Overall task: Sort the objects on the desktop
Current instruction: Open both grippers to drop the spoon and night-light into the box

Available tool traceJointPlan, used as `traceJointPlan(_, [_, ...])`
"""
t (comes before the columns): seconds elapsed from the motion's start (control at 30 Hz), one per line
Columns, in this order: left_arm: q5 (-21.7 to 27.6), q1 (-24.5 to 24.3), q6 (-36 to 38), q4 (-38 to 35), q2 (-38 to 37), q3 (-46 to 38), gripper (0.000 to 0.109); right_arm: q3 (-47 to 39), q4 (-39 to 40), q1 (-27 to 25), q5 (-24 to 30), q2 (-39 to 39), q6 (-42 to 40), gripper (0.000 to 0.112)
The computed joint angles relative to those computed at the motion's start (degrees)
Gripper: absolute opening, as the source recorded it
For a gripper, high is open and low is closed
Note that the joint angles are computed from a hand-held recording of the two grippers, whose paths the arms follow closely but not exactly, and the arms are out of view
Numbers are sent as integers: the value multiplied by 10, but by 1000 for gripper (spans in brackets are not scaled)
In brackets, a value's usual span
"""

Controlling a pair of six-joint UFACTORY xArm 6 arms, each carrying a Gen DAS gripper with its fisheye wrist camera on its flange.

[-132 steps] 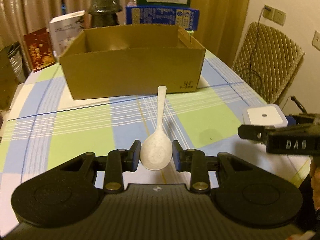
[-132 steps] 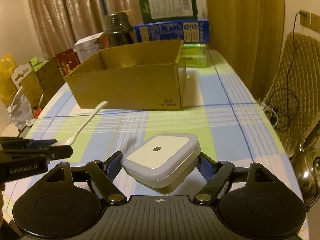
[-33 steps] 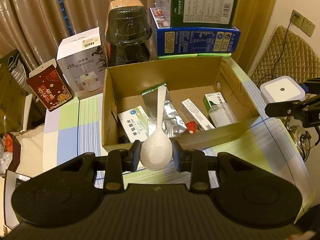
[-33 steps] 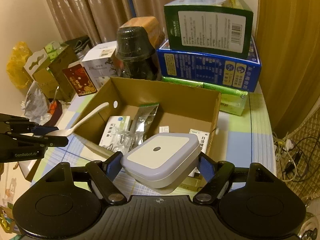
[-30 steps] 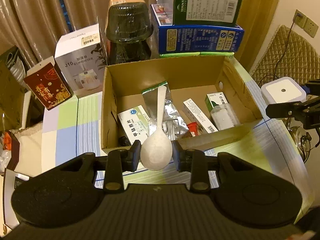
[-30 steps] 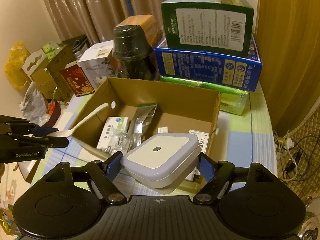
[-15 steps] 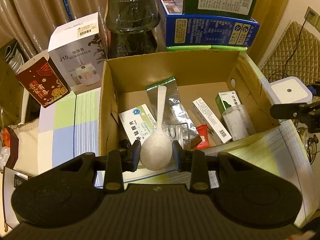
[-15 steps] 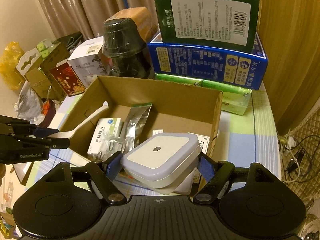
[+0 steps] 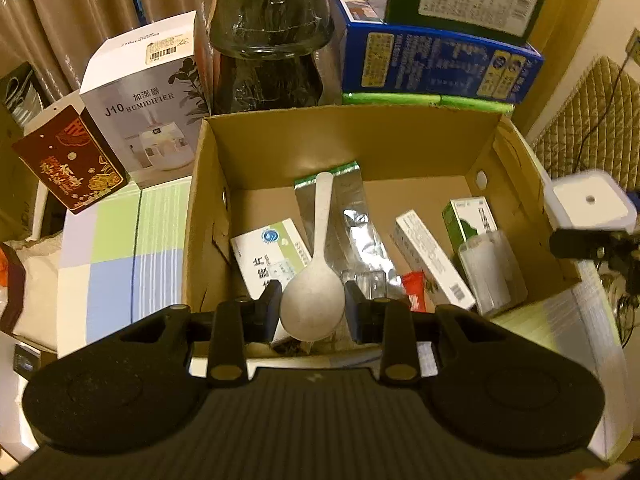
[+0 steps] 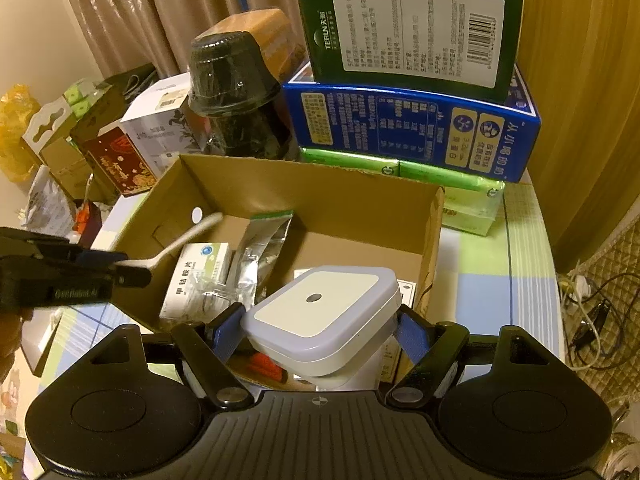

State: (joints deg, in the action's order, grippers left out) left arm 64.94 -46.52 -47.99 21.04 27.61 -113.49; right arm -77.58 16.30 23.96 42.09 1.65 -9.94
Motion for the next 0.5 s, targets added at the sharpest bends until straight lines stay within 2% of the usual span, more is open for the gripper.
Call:
traceJointPlan(0.17, [-40, 14, -45, 8, -12, 35, 33, -4, 4, -1, -5, 10, -2, 76])
traceJointPlan(0.5, [-79, 18, -87, 32, -49, 105, 35, -18, 29, 5, -16, 39, 10, 76])
